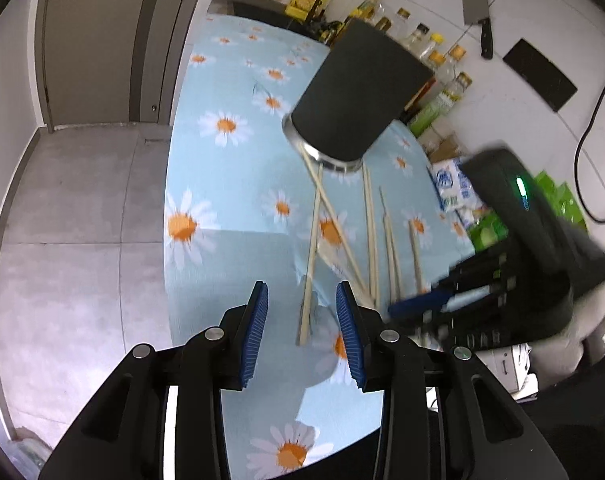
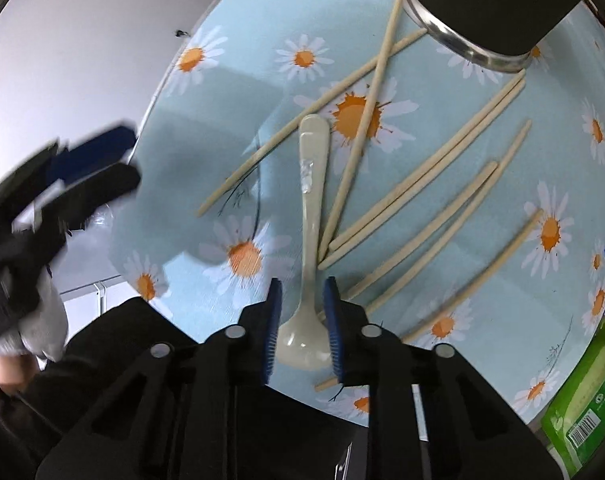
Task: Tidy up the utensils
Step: 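Grasp the plain white spoon with the right tool while the left lowers toward the chopsticks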
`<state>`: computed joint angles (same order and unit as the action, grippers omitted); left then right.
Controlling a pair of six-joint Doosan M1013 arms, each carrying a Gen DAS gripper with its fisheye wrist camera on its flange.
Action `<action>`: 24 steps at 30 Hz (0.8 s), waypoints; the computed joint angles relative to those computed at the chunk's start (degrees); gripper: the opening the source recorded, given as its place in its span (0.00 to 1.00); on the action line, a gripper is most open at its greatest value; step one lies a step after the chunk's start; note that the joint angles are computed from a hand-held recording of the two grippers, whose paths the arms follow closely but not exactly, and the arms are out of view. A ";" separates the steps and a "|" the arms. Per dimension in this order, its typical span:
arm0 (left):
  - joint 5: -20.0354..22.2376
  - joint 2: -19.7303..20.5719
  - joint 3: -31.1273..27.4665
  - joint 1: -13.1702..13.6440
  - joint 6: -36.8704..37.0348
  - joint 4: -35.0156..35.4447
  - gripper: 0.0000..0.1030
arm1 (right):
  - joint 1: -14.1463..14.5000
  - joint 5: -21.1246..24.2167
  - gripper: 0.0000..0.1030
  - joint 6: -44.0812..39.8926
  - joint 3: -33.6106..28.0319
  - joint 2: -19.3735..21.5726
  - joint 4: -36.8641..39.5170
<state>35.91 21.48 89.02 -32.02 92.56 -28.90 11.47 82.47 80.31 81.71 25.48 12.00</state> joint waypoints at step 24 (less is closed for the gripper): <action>8.47 2.61 -2.65 0.72 3.26 0.75 0.33 | 0.27 6.63 0.08 7.35 -5.64 2.78 0.96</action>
<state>44.38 24.09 86.37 -31.31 95.81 -28.15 11.74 89.10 87.66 76.08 28.26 12.96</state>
